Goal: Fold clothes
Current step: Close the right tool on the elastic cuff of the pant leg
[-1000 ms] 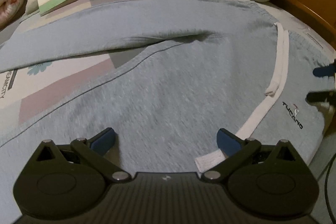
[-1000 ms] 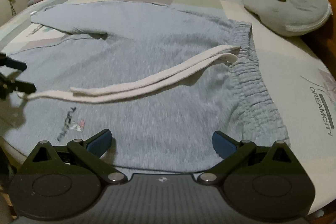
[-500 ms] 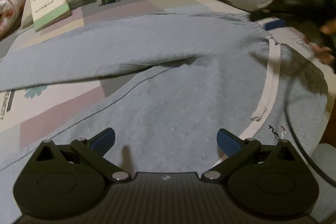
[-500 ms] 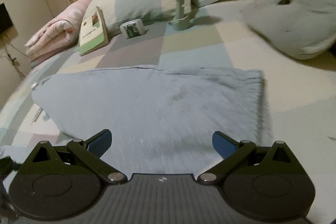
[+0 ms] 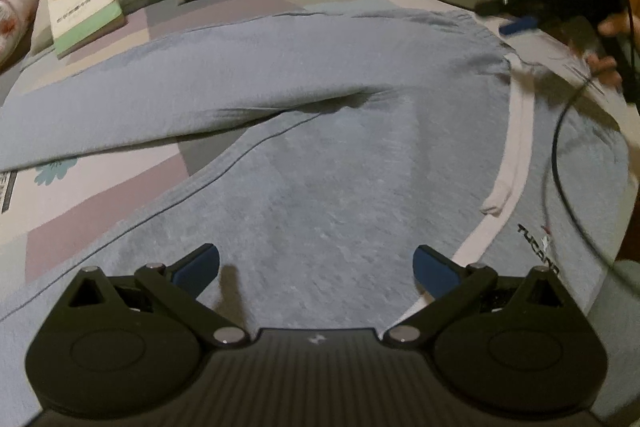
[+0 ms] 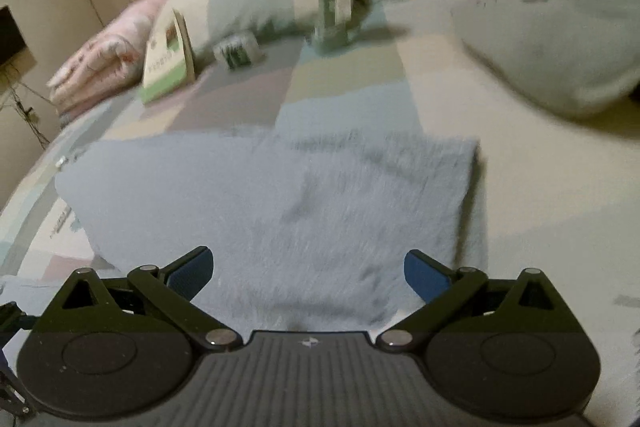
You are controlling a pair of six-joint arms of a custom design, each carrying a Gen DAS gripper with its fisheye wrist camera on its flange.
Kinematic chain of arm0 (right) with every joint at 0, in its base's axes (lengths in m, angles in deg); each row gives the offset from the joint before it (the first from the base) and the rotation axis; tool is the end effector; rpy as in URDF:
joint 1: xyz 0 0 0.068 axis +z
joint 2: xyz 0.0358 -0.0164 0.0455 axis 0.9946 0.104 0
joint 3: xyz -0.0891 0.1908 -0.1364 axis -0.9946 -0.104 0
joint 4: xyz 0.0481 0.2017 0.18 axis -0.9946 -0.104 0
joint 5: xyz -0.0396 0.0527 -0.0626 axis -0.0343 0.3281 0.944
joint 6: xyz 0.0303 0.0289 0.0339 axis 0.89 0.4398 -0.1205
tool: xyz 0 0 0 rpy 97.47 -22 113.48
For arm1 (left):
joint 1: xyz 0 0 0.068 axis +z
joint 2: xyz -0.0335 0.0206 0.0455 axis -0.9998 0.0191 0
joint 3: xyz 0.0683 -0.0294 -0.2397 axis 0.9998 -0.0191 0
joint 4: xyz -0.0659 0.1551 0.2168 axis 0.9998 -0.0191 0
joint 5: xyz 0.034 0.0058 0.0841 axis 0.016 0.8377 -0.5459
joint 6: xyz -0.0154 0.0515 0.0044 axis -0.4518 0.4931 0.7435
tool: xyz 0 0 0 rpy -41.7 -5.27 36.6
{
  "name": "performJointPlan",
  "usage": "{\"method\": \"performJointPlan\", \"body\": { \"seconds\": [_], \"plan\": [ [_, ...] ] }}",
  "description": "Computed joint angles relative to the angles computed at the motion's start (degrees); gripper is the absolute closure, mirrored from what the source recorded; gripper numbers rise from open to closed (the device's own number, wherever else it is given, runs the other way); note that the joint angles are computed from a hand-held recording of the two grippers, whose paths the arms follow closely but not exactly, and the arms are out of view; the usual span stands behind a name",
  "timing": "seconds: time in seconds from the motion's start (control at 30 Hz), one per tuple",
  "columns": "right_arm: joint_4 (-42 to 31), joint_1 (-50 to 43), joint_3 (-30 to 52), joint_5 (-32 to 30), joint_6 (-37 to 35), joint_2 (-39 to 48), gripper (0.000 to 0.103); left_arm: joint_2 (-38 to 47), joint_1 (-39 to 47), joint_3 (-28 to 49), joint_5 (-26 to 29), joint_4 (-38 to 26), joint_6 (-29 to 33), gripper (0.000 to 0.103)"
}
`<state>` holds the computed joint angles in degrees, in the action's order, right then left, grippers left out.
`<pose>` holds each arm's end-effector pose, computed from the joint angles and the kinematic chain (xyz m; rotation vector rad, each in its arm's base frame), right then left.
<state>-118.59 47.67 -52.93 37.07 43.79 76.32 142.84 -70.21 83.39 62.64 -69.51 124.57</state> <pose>0.1501 -0.0873 0.2340 0.3601 2.2520 0.2865 0.1906 0.0428 0.2012 1.0343 2.2699 -0.3473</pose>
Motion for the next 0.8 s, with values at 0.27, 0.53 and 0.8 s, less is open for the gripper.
{"method": "performJointPlan", "body": {
  "seconds": [0.27,0.53,0.8],
  "plan": [
    [-7.3,-16.6,12.2,-11.1,-9.0,24.1,0.000,-0.5,-1.0,-0.9,0.0,0.8,-0.4,0.001],
    [-8.1,-19.1,18.1,-19.6,-12.1,40.0,0.000,-1.7,-2.7,-1.9,-1.0,2.3,-2.0,0.001],
    [-0.3,-14.6,23.7,-25.9,-4.7,49.9,0.000,-2.9,-6.0,-3.3,-2.9,4.2,-5.0,0.001]
  ]
}}
